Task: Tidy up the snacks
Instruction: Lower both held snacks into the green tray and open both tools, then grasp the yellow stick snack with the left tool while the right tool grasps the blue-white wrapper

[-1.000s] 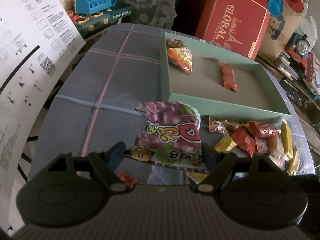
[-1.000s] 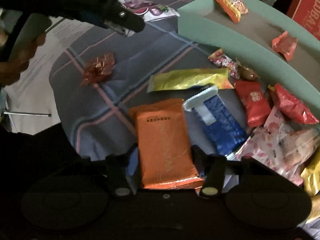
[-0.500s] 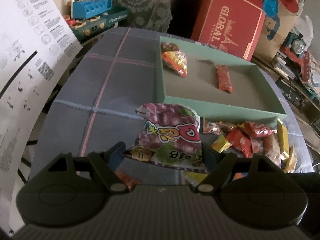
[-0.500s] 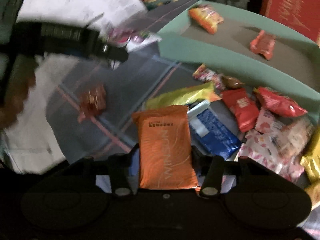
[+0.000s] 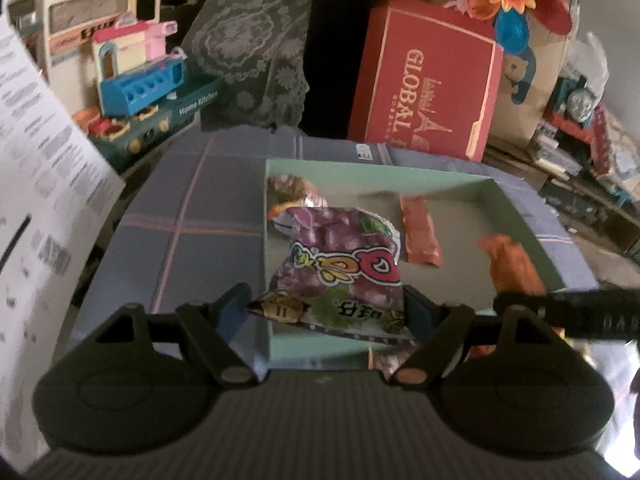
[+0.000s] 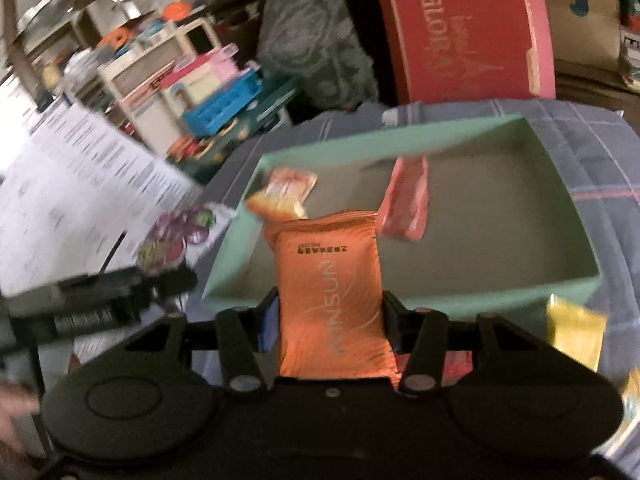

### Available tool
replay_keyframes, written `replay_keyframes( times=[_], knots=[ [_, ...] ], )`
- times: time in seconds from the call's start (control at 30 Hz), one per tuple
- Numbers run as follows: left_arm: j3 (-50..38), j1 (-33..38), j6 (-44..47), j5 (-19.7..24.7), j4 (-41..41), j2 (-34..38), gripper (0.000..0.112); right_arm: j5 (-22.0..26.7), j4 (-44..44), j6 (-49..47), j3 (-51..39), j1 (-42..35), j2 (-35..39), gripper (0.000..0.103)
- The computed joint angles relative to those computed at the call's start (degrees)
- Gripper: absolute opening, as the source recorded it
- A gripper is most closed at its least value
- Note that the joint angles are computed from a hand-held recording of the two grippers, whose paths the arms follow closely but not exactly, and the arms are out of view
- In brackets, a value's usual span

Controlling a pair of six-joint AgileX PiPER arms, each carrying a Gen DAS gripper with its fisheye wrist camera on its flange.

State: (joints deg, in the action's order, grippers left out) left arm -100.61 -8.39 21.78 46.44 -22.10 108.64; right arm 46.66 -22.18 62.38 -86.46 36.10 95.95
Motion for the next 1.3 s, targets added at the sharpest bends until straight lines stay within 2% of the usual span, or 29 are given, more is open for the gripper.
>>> replay_keyframes(
  times=[0.2,0.37,0.5,0.57,0.6,0.63,0.67,0.7,0.73,0.97,1.3],
  knots=[
    [-12.18,-3.75,-5.9,2.83,8.18,9.77,0.08,-0.06,3.23,-5.68,-10.12,-4.92,9.27,0.05],
    [-20.79,-4.25,-8.33,6.19,11.19,16.48,0.08,0.91,6.84,-9.31,-17.96,-7.28,17.05,0.051],
    [-22.84,-4.93,-8.27,6.5,12.73,18.63,0.08,1.06,8.95,-9.48,-20.14,-7.64,19.95,0.053],
    [-21.87,-5.33,-7.42,5.63,13.33,18.53,0.083,0.65,10.23,-9.49,-20.78,-7.88,20.94,0.057],
    [-20.42,-5.39,-6.76,4.73,13.38,17.73,0.087,0.6,10.32,-9.15,-21.11,-7.87,21.23,0.063],
    [-19.57,-5.63,-6.78,4.04,13.98,17.24,0.097,0.08,10.45,-9.09,-20.9,-7.9,21.12,0.076],
    [-18.25,-5.87,-7.01,2.8,14.55,16.45,0.103,-0.24,9.76,-8.54,-20.7,-7.73,20.96,0.084],
    [-16.48,-5.99,-7.0,1.18,14.6,15.35,0.103,-0.66,8.7,-7.73,-19.65,-7.61,20.13,0.098],
    [-16.11,-5.95,-6.9,1.05,14.28,15.02,0.103,-1.08,7.33,-6.73,-18.93,-7.35,19.54,0.102],
    [-16.46,-5.63,-9.27,4.67,12.66,14.16,0.103,-1.85,4.51,-4.2,-13.19,-6.67,14.47,0.103],
    [-6.56,-6.64,-9.85,3.28,12.78,6.3,0.103,-3.11,-1.94,4.97,-0.62,-2.43,3.7,0.103]
  ],
)
